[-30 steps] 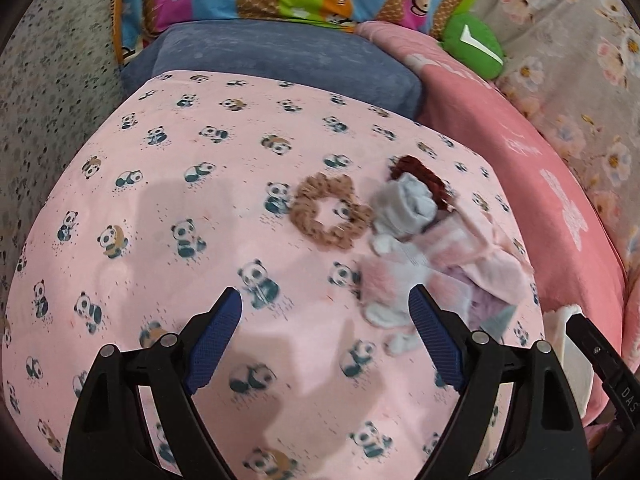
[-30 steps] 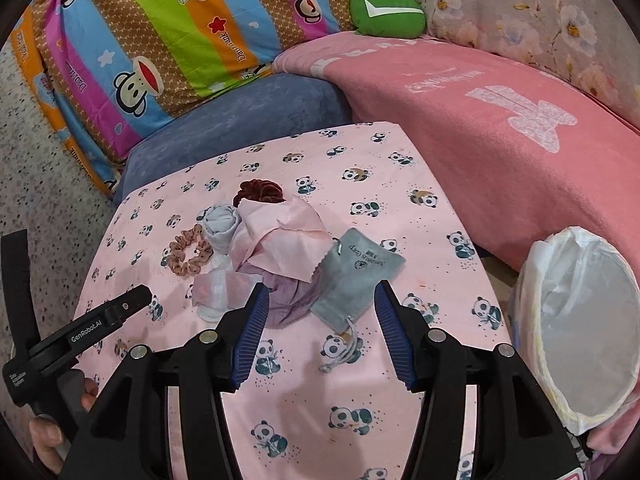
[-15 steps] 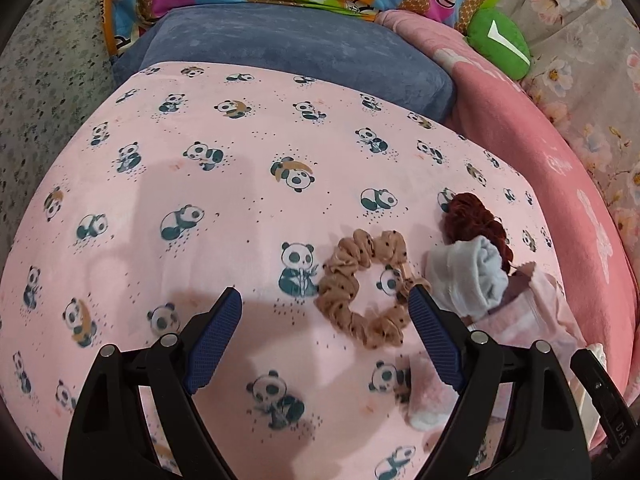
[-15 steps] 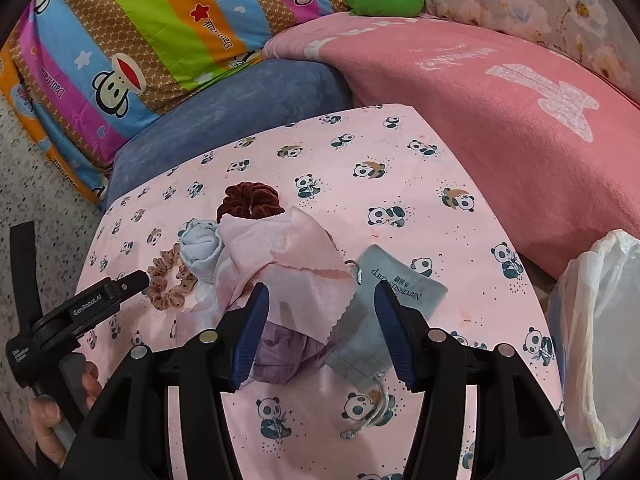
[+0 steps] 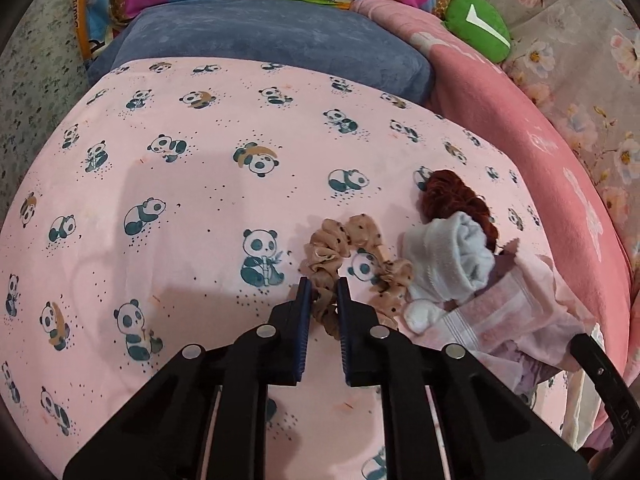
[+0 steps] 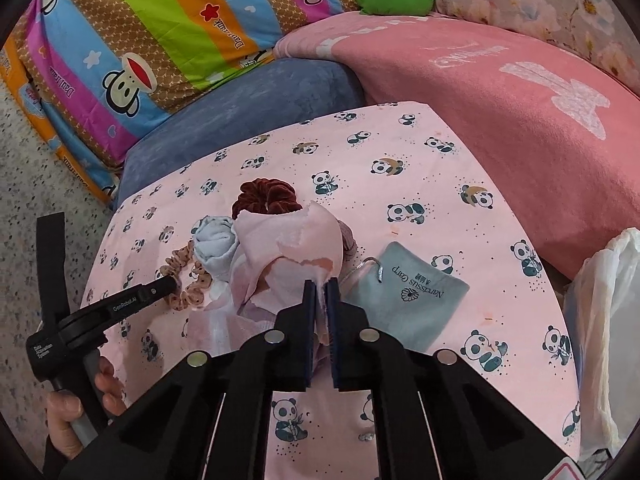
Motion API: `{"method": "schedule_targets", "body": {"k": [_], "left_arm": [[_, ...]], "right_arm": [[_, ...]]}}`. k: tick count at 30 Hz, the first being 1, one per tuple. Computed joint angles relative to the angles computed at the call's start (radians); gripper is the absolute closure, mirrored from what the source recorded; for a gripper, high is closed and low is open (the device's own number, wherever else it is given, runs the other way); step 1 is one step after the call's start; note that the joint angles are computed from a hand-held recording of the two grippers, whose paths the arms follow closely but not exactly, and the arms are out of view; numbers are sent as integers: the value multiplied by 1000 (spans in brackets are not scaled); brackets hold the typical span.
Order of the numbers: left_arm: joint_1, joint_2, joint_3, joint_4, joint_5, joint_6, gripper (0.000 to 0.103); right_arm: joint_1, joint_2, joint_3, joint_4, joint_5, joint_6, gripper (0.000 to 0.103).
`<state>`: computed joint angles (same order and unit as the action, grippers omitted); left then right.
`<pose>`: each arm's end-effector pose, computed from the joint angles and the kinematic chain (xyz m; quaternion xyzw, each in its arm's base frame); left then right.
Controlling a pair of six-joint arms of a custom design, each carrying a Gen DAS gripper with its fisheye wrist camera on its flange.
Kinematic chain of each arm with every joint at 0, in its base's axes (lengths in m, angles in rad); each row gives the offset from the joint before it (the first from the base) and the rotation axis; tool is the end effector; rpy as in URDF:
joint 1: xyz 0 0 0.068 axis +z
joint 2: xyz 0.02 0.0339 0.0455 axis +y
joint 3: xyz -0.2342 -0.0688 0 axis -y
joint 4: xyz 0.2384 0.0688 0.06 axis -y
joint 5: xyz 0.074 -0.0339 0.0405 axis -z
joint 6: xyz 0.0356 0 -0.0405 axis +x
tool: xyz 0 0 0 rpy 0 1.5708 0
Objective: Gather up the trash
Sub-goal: 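Grasp the brown scrunchie with the left tool while the right tool grasps the pink cloth, then carry the brown scrunchie and pink cloth with both tools over the white bin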
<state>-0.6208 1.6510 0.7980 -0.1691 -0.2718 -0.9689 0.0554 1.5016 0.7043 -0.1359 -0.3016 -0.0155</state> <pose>0.2473 -0.1651 0.1144 -0.2013 0.9330 -0.1002 0.2811 0.2766 0.0259 0.1317 -0.0803 0.9366 0.1488 0.3070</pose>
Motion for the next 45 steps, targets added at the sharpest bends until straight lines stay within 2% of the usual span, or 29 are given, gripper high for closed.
{"method": "schedule_targets", "body": {"k": [8,15,20,26,29,33,35,37,40,45], "left_arm": [[-129,-138,8,-115,-102,-67,91],[-233,-171,83,-211,-177,-102,91],[-318,-173,142,-268,-231,-137,91],[-408,-131,196,-304,-258,-178,90],[-435,-91,216,-304,-246,-193,90],[-467,-37,255,-315,-239,-212,90],[-481,-19,273,-326,-242,-220,90],[-488,-11,277,-328,-241,-227,90],[-500,-5,283,-341,-249,-243,90],[-512,6,300,-372,-264,-258,90]], "right_arm": [[-47,-205,-50,-78,-71,-18,100],[-126,-382,-47,-202,-157,-36,100],[-208,-440,-40,-294,-236,-88,100],[-346,-448,-84,-402,-303,-224,100],[-411,-446,-119,-420,-318,-276,92],[-480,-409,-149,-424,-324,-349,87],[-513,-397,-163,-423,-331,-376,73],[-529,-381,-172,-412,-341,-391,66],[-539,-381,-183,-407,-352,-403,61],[-467,-367,-191,-354,-336,-362,61]]}}
